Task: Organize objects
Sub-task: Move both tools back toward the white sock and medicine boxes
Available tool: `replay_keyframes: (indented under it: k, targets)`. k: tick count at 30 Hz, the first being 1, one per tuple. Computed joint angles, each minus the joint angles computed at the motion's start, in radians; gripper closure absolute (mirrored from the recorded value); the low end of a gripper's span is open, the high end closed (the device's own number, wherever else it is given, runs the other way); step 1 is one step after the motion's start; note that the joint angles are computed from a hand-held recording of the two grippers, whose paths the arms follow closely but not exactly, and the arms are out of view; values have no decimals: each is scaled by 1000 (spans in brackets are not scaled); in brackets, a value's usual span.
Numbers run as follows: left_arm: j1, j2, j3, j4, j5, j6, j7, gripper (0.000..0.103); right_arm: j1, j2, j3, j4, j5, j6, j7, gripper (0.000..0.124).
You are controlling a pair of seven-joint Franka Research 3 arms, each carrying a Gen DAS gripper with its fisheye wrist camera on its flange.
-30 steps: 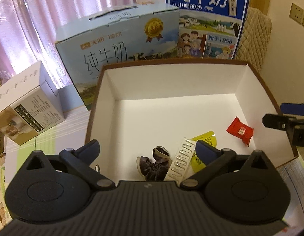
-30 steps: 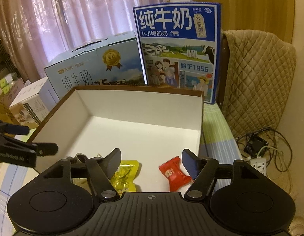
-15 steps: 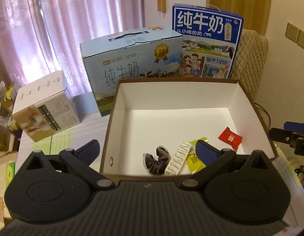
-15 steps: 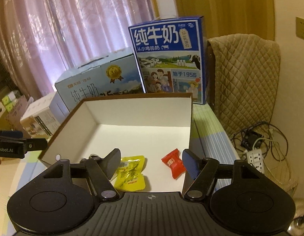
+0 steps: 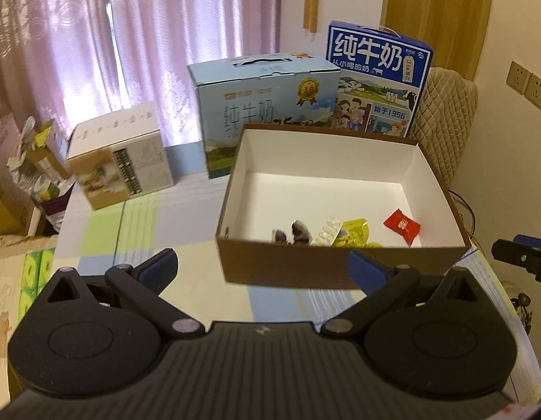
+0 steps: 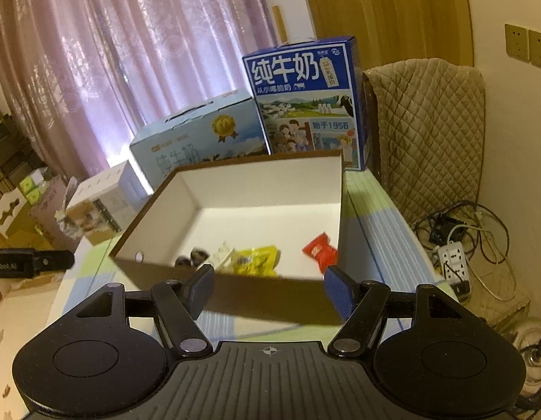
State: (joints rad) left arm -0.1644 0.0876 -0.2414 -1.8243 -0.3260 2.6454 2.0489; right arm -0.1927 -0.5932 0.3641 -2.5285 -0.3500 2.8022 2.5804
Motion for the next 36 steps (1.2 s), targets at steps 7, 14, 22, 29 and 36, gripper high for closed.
replay_keyframes:
  k: [7,14,22,29,36]
  targets:
    - [8,-124,46,-131,-75,-1,48,1,69,-70,13,-41,40,-76,18,57]
    - [-6,-204,102,-230,-85,-13,69,1,134,-106,18,-76,74,-144,46,57]
    - [-3,-246,138,-303,-36,-44,50,1,210,-99,6,-100,112,-202,65,57]
    - [4,-252,149,-329,-2,-75,39,1,259,-73,-9,-111,136,-225,83,57]
    - [11,-243,146,-341,21,-105,29,1,287,-32,-24,-112,146,-231,95,58]
